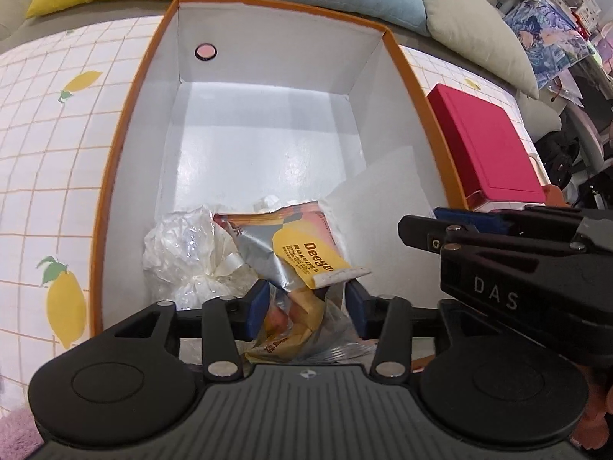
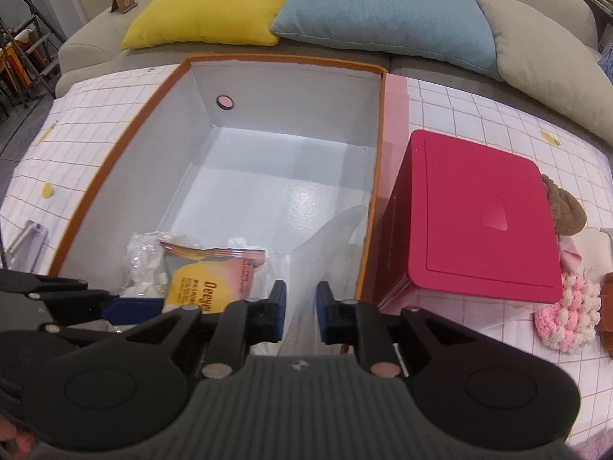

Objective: Organize soft objects
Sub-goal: 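Carry both items into the white box and open both tools, then move both tools back toward the crochet piece and sponge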

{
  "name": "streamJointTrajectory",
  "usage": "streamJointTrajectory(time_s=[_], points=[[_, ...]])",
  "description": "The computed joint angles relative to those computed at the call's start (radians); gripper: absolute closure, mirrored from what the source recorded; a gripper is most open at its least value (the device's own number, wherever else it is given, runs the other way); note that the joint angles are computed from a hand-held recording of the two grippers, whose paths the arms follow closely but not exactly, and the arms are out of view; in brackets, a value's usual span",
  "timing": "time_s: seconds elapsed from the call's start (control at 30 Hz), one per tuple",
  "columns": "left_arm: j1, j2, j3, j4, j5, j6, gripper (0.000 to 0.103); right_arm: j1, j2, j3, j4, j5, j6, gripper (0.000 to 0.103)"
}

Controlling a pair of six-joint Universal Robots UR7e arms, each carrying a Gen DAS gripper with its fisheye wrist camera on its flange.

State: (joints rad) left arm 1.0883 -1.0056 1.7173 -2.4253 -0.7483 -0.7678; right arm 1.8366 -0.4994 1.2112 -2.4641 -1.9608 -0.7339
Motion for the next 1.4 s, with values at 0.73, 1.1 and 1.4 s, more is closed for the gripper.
streamJointTrajectory(time_s=[0.73, 1.1, 1.4], points=[[-0.178, 0.033, 0.104, -0.534, 0.211, 0.258, 0.037, -0.090, -0.242, 0.158, -0.106, 0.275, -0.053, 0.064], [-0.185, 0.206, 0.028, -0.669, 0.133, 0.399, 0.037, -0.209, -0.320, 0.316, -0.364, 0.288, -0.133, 0.064], [-0.198, 0.315, -0.065, -0.692, 0.150, 0.518, 0.041, -0.256, -0.319, 0.301, -0.408, 0.219, -0.114, 0.054]])
